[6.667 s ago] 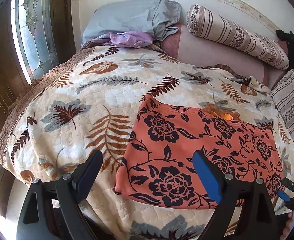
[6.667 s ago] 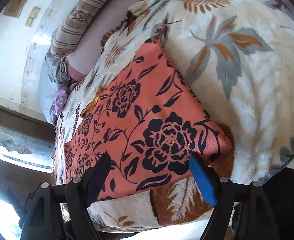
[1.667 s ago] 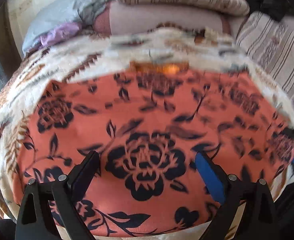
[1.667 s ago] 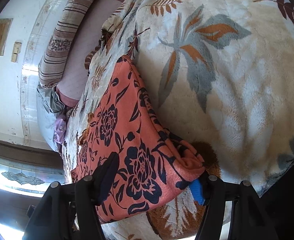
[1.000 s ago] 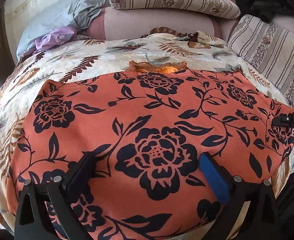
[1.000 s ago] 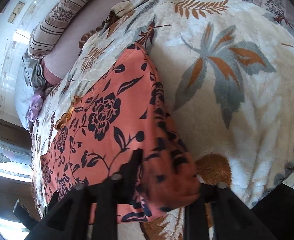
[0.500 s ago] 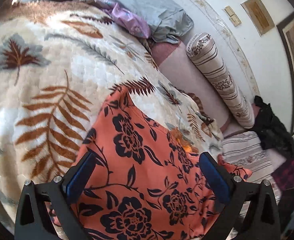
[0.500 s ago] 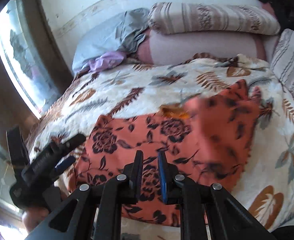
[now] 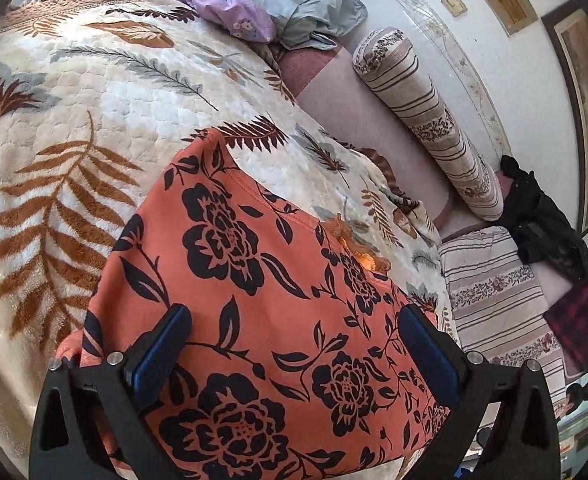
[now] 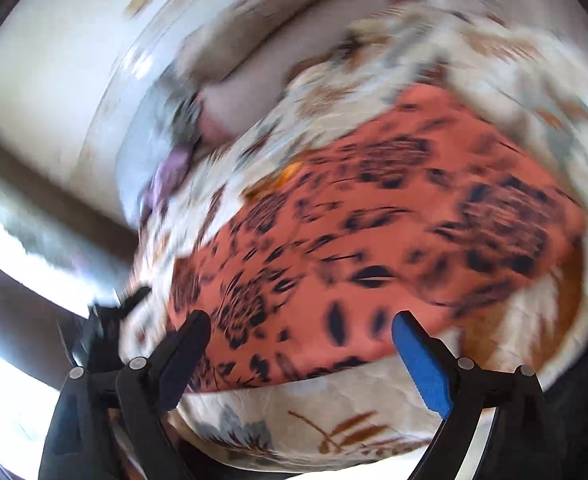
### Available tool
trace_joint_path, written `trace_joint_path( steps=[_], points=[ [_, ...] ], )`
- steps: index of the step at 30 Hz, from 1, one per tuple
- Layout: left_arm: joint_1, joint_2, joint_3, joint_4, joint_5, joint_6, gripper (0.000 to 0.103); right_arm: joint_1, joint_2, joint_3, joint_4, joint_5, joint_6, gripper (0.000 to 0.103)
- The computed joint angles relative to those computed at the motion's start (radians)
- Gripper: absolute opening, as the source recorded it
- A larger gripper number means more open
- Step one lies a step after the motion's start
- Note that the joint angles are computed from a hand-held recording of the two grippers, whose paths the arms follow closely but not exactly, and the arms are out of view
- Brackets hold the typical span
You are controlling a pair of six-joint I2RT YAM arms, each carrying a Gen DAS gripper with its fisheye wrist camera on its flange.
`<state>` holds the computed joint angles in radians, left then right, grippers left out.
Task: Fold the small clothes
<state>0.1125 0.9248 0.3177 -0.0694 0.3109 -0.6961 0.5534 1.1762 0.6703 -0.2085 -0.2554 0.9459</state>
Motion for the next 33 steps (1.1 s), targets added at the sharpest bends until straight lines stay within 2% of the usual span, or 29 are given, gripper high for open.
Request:
trace_joint_path(
  steps=[2,5,8,10,11,12,13,14,16,19,22,26,31,33],
  points=[
    [-0.04,0.005,-0.001,0.007,-0.033,0.002,0.103,-0.112,-0.043,-0.1,0.056,-0.081,0.059,0.094],
    [-0.101,0.021,0.003,0.012,-0.091,0.005,0.103,-0.24,-0.005,-0.181,0.163,-0.164,0.115,0.093],
    [-0.145,0.029,0.002,0.009,-0.144,0.021,0.103,-0.318,0.101,-0.198,0.319,-0.208,0.185,0.092],
    [-0.158,0.027,-0.002,0.01,-0.162,0.029,0.103,-0.35,0.16,-0.161,0.342,-0.2,0.185,0.09],
    [-0.16,0.028,-0.003,0.011,-0.168,0.03,0.103,-0.36,0.191,-0.131,0.329,-0.197,0.184,0.079],
    [-0.165,0.034,-0.002,0.014,-0.176,0.029,0.103,-0.37,0.221,-0.094,0.293,-0.193,0.169,0.058],
    [-0.169,0.041,-0.001,0.016,-0.184,0.028,0.103,-0.382,0.247,-0.061,0.254,-0.199,0.144,0.046],
    [-0.174,0.048,0.001,0.018,-0.192,0.029,0.103,-0.383,0.285,-0.03,0.23,-0.206,0.12,0.023],
    [-0.194,0.062,0.008,0.019,-0.217,0.03,0.103,-0.411,0.311,0.011,0.169,-0.221,0.032,0.02],
    [-0.221,0.076,0.017,0.021,-0.241,0.032,0.103,-0.39,0.298,0.076,0.055,-0.162,-0.108,0.016],
    [-0.237,0.083,0.037,0.017,-0.224,0.026,0.103,-0.343,0.296,0.14,-0.01,-0.087,-0.183,0.014],
    [-0.24,0.137,0.127,0.014,-0.068,-0.002,0.103,-0.241,0.259,0.215,-0.083,0.049,-0.305,0.014],
    [-0.34,0.321,0.391,-0.095,0.008,0.047,0.103,-0.081,0.229,0.262,-0.108,0.235,-0.443,0.014],
    [-0.369,0.415,0.53,-0.175,0.041,0.077,0.103,-0.018,0.229,0.262,-0.097,0.306,-0.489,0.014]
  ],
)
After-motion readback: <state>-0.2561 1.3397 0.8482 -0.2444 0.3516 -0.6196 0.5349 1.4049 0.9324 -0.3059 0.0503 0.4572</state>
